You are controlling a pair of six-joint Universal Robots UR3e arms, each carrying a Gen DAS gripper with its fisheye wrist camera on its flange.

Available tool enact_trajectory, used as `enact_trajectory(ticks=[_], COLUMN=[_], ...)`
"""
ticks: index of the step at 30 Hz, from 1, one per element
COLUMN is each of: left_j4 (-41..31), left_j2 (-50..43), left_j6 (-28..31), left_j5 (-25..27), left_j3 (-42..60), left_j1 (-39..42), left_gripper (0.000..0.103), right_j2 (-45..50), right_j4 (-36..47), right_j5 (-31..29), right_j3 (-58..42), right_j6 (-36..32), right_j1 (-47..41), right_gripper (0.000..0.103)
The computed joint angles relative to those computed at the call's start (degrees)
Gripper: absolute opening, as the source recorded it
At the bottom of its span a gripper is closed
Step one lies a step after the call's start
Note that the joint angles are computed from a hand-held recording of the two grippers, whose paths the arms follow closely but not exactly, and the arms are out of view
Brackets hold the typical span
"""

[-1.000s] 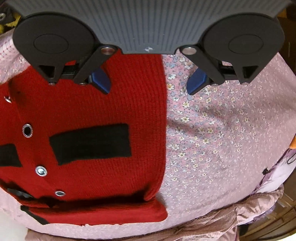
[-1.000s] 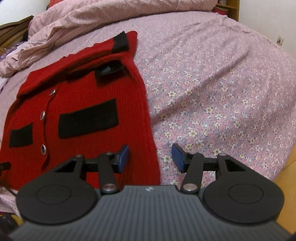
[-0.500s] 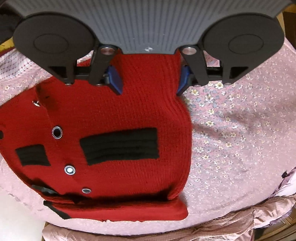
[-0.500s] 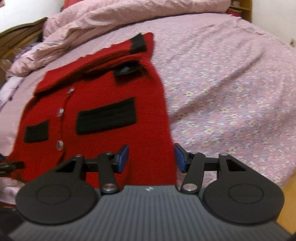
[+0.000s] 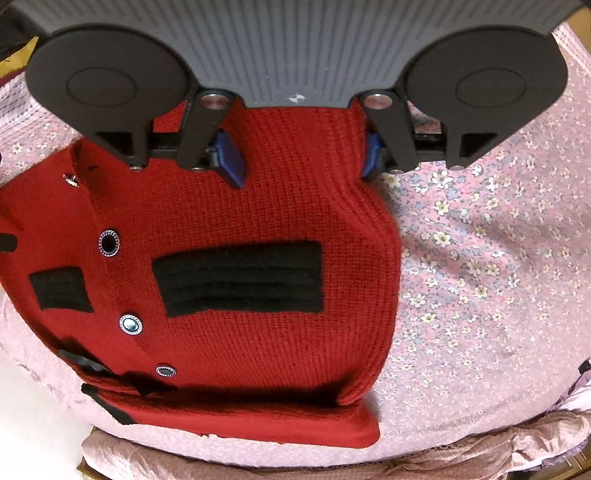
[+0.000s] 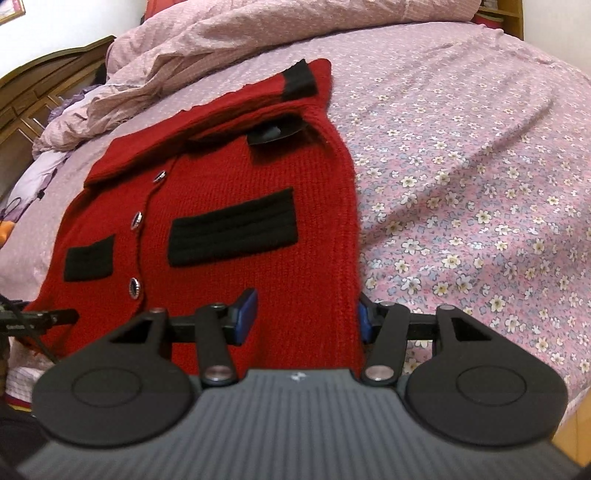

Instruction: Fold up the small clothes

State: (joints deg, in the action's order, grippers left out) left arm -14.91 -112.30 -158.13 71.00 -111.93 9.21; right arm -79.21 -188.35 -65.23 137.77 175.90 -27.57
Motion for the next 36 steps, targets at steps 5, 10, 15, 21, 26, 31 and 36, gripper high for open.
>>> enact_trajectory(ticks=[5,10,15,21,26,31,36], left_j4=[-6.61,-9.23,-8.36,-7.71,-11.50,-14.39,-18.33], left_j2=[-2.36,-2.71,-0.98,-1.71,0.30,5.66,10.51], left_j6=[0.08,1.07,1.94,-1.31,-3.41,-3.74,-4.00], left_j5=[-2.48,-0.72,-0.20,1.05,-1.68,-7.53,-13.61], left_j3=[5.34,7.30,4.80,5.71,6.07,3.10,2.06], left_j1=[0.37,-1.70,-2.74,-2.80,0.01,4.85,8.90], left_gripper=[0.075,0.078,0.072,0.041,0.014,0.009,0.009], right_j2=[1.62,0.95,-0.30,-0.27,-2.63,-5.70,-6.69], right_j4=[1.92,7.32,8.71,11.49,10.70,10.97,10.16], right_j5=[2.15,2.91,2.72,1.73,7.30,14.77,19.74], right_j3=[-1.96,-4.31,-4.07,-5.47,-2.77,-1.71,-2.67], right_j6=[-1.42,-1.91,-2.88,-2.55,-2.65,-0.93,2.70], right_j1=[-0.97,-1.35,-1.08,-1.35,-4.91,-8.53,-10.04], right_gripper=[0.055,0.055,0.054,0.015,0.012,0.011,0.011])
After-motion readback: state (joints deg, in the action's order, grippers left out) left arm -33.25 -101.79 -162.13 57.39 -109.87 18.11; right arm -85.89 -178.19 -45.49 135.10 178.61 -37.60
